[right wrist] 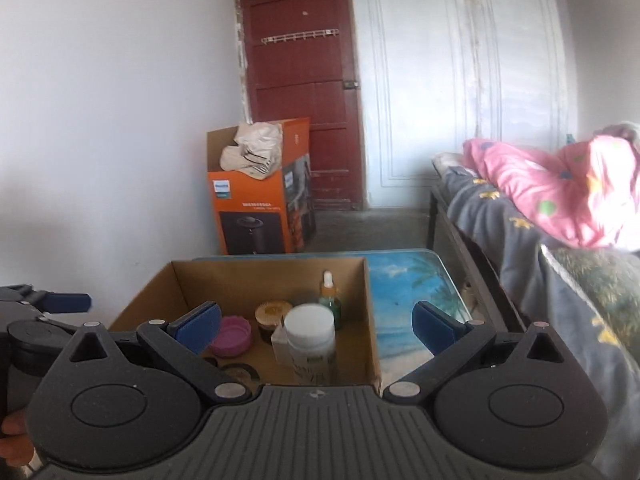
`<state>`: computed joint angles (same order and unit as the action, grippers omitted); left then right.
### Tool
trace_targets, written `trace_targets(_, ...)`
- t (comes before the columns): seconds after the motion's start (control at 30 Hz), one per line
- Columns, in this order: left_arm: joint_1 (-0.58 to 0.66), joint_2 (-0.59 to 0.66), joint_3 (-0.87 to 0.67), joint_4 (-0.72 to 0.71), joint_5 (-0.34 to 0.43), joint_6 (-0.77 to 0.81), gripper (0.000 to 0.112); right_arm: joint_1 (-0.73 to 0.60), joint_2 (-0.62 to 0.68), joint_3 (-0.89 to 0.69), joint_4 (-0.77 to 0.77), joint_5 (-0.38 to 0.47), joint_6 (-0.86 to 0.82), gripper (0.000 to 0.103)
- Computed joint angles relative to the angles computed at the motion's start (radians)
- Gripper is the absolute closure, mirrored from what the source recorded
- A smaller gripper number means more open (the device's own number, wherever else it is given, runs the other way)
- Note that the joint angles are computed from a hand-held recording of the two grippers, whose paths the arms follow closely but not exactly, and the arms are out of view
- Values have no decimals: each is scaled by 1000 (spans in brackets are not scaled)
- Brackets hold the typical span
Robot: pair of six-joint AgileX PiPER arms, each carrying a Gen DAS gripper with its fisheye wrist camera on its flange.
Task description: Organize rigid objects
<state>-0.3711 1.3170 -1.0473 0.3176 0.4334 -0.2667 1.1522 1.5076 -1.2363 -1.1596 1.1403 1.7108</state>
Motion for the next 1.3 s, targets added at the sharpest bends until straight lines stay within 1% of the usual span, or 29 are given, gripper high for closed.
trace_targets(0.03, 3, -6, 8, -5, 6, 0, 9, 2, 23, -9, 9, 8, 25, 0)
trace_targets(0.13, 17, 2, 9, -64, 37, 25, 9, -16, 57, -23, 60, -23, 30, 0)
trace_targets(0.2, 31, -1, 21, -117, 32, 36, 9, -29, 75, -32, 85, -36, 23, 0)
trace_targets(0.27, 26, -15, 34, -84, 34, -20, 9, -34, 94, -56, 104, -39, -6, 0)
trace_targets(0.4, 11, -22, 34, -44, 61, -62, 9, -58, 132, -106, 134, -49, -65, 0)
trace_targets(0.5, 8, -20, 33, -29, 63, -75, 9, -70, 152, -127, 146, -60, -89, 0)
trace_targets(0.57, 16, -17, 28, -54, 65, -45, 9, -77, 164, -139, 155, -63, -104, 0)
trace_targets(0.7, 19, -12, 22, -38, 64, -59, 9, -86, 173, -149, 168, -68, -118, 0)
trace_targets(0.9, 39, -9, 12, -89, 72, -2, 9, -94, 179, -159, 176, -62, -132, 0)
trace_targets(1.3, 18, 7, -5, -27, 100, -56, 9, -96, 194, -177, 189, -57, -156, 0)
